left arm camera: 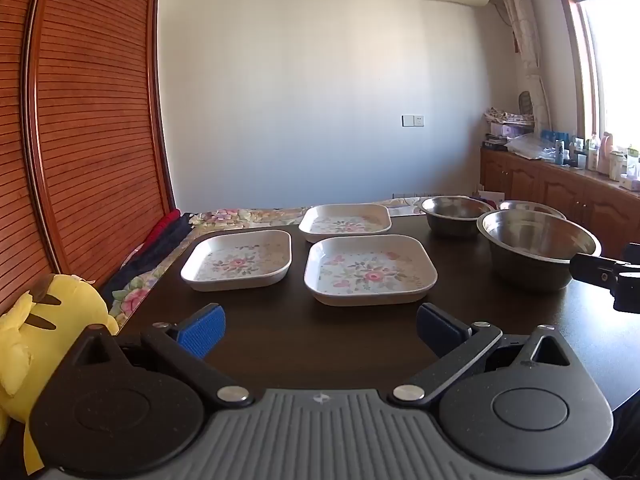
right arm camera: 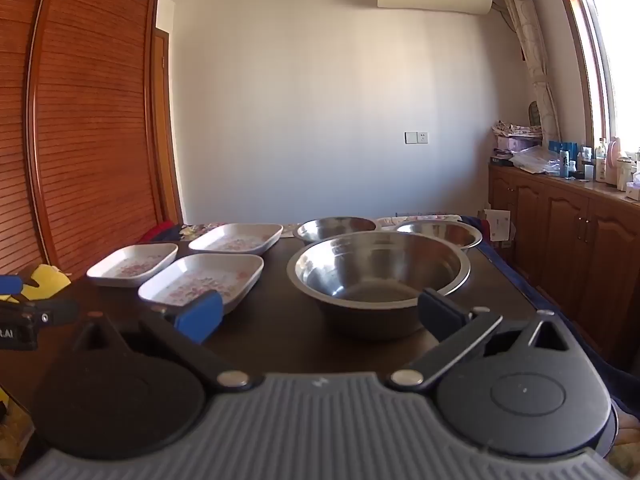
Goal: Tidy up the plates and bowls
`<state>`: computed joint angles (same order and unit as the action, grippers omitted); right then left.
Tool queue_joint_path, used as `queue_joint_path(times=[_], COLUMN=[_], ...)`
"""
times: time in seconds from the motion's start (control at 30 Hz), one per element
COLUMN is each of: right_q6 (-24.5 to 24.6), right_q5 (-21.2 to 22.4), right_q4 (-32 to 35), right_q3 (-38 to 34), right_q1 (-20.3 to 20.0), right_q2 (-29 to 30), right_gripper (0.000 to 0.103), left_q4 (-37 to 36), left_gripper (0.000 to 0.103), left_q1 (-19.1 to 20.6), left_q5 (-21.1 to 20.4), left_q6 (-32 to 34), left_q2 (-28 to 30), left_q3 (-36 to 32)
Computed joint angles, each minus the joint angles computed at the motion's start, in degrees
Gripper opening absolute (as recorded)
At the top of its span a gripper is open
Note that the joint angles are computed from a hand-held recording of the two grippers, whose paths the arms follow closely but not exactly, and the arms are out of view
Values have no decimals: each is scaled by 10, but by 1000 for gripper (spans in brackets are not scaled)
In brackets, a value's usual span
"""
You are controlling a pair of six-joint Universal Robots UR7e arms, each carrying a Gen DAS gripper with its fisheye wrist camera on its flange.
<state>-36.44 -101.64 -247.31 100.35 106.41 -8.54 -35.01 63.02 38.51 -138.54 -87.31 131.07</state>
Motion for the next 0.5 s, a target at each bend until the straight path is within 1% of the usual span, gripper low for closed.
queue_joint_path(times=[0.2, 0.3, 0.5], right_q6=[-1, -1, 1], right_q5=[1, 2, 1], right_q4=[-2, -2, -2], right_q3=[1, 2, 0], right_q1=[-1, -1, 0], right_q2=[0, -1, 2], right_gripper=[103, 103, 103], left_q4=[10, 8, -1], left_gripper=[103, 103, 103], left_q1=[2, 3, -3], left_q5=[3, 4, -1], left_q6=[-5, 1, 7], left_q2=[-2, -11, -7], left_q3=[-3, 0, 3])
